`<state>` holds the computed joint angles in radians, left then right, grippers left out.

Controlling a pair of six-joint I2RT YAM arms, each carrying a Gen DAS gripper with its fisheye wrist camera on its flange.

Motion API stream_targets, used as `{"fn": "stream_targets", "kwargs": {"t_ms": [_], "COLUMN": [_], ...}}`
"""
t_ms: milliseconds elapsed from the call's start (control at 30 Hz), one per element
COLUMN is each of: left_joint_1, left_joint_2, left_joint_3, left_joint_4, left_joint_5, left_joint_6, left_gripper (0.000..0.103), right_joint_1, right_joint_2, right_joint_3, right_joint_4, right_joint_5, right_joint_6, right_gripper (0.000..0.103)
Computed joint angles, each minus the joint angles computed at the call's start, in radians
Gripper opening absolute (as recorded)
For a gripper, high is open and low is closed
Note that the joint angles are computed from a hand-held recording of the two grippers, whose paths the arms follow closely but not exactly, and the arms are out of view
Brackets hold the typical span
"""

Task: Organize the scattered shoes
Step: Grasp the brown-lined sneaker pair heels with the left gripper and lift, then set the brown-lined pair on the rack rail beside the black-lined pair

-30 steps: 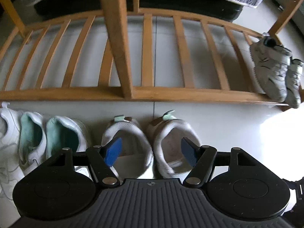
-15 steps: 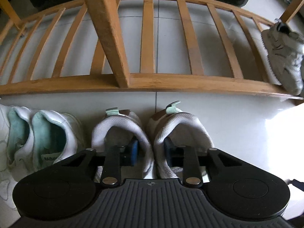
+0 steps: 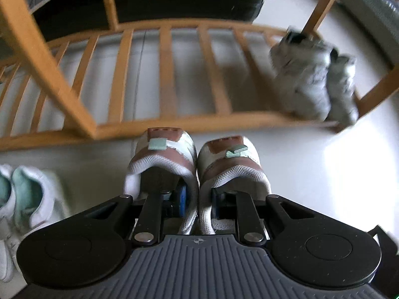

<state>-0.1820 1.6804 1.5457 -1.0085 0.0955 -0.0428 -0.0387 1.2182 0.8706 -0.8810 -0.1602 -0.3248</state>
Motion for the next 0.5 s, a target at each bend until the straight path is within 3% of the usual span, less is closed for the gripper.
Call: {"fn": "stream_targets", "kwargs": {"t_ms": [100, 300, 367, 500], "left_joint_1": [-0.003, -0.038, -0.048, -0.075], "left_joint_2": [0.028, 0.165, 0.206, 0.344], "left_joint_3": [0.028, 0.283, 0.341, 0.534], "left_joint_4": [0.025, -0.056, -0.069, -0.138], "left_joint_5": [0.001, -0.022, -0.027, -0.060], "left_joint_6": [-0.015, -0.073, -0.081, -0.097], "left_gripper": [0.020, 0.020, 0.020, 0.020], "right_joint_1": [0.062, 0.069, 0.124, 0.118], "right_joint_2": [-0.074, -0.059, -0.108, -0.107], "right_joint_3": [-0.035, -0.024, -0.054, -0.061], "right_joint_4": [-0.025, -0.022, -0.030, -0.019], "right_joint_5": [0.048, 0.051, 0.091, 0.088], "right_joint_6": [0.127, 0.136, 0.244, 0.238], "right_gripper": [0.103, 0.103, 0.103, 0.103]}}
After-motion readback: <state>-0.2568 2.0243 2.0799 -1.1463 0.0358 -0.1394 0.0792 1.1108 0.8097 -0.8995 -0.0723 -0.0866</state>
